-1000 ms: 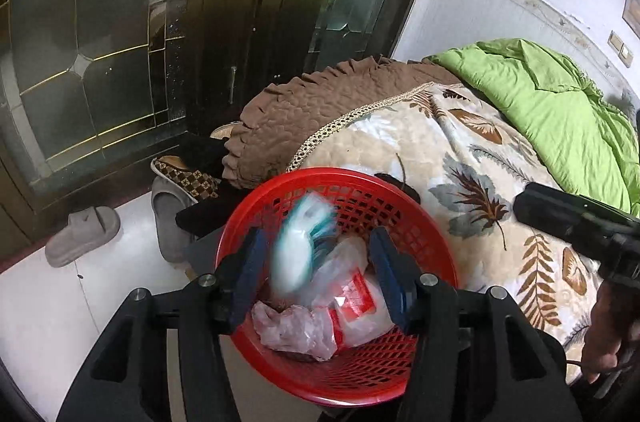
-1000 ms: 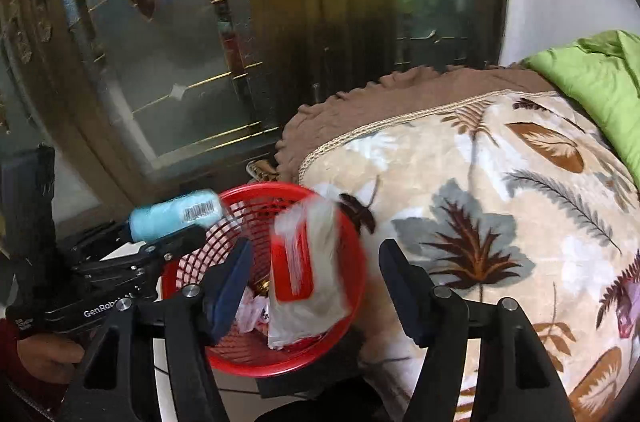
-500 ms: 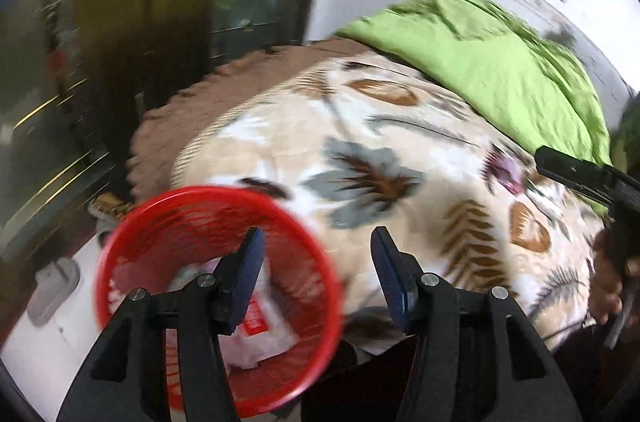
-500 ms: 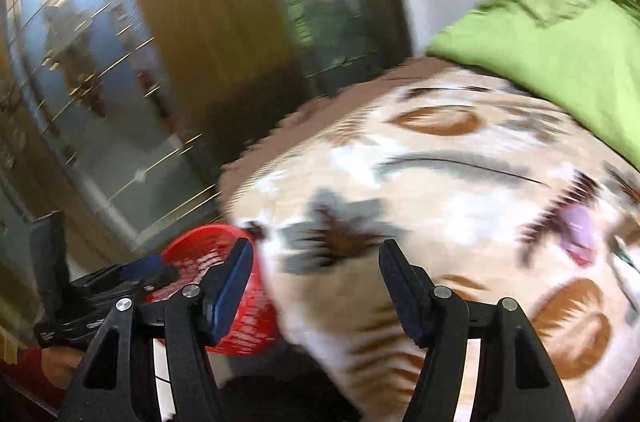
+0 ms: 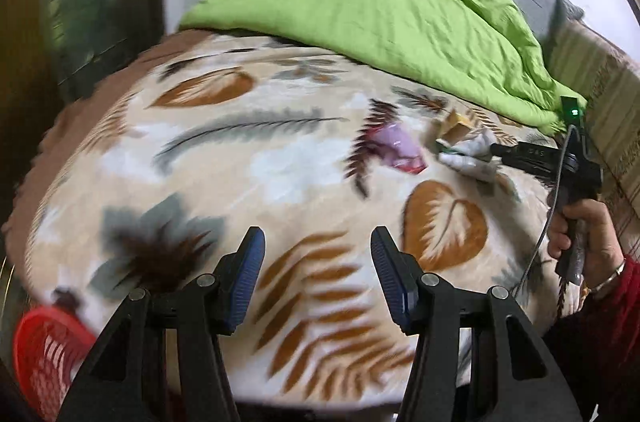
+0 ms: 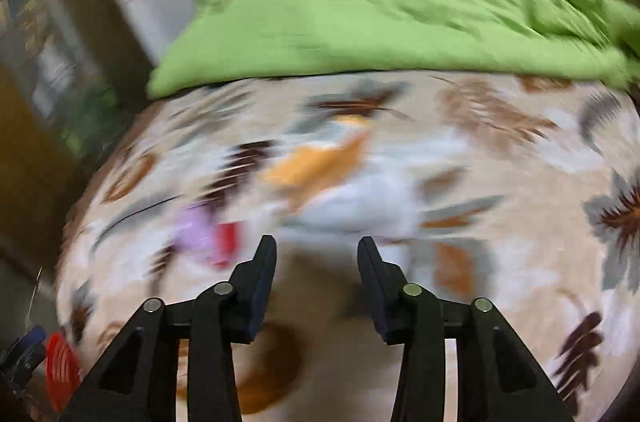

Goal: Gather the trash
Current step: 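Move both open tools back over the remaining trash on the bed, then grasp the pink-red wrapper with the left tool while the right tool grasps the white bottle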

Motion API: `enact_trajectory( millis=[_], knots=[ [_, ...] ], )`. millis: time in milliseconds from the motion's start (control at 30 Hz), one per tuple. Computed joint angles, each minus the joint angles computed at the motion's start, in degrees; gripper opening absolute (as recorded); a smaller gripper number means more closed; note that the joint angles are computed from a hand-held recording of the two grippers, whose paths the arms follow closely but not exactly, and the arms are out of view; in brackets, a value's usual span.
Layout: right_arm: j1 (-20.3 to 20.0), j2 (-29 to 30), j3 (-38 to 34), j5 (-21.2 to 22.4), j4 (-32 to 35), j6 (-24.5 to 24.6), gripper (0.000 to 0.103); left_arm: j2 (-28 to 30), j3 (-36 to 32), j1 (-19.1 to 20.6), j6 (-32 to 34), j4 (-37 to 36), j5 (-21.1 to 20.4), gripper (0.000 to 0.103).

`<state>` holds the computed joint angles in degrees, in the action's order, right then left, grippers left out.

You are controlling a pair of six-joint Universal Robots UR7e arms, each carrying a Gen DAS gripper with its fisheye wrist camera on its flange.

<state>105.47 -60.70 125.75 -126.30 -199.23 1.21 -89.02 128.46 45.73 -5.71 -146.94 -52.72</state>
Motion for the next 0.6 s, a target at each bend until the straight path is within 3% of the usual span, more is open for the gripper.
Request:
enact_trajectory(
  millis=[67, 167, 233, 433, 600],
  knots=[
    [-3.84, -2.32, 0.69, 3.64, 1.25, 1.0, 0.044, 4.24, -2.45, 0.8, 0.9, -1.19, -2.35, 0.054],
    [-8.55, -4.32, 1.08, 13.04, 4.17, 3.08, 0.044, 10.19, -6.68, 2.06, 0.86, -2.03, -5.42, 0.054],
    [-9.17, -4.11, 0.92, 15.92, 5.6, 3.28, 0.044, 13.57, -9.54, 2.93, 0.7, -2.09, -6.31, 0.054],
    [-5.01, -3.69, -0.1, 16.42, 13.81, -1.07, 0.044, 21.51, -17.23, 5.29, -1.01, 0.09, -8.12, 0.054],
    [-3.69, -2.39, -0.88, 13.54, 13.34, -1.67, 0.044, 28.77, -23.21, 5.99, -1.88, 2.37, -8.15, 0.054]
  ],
)
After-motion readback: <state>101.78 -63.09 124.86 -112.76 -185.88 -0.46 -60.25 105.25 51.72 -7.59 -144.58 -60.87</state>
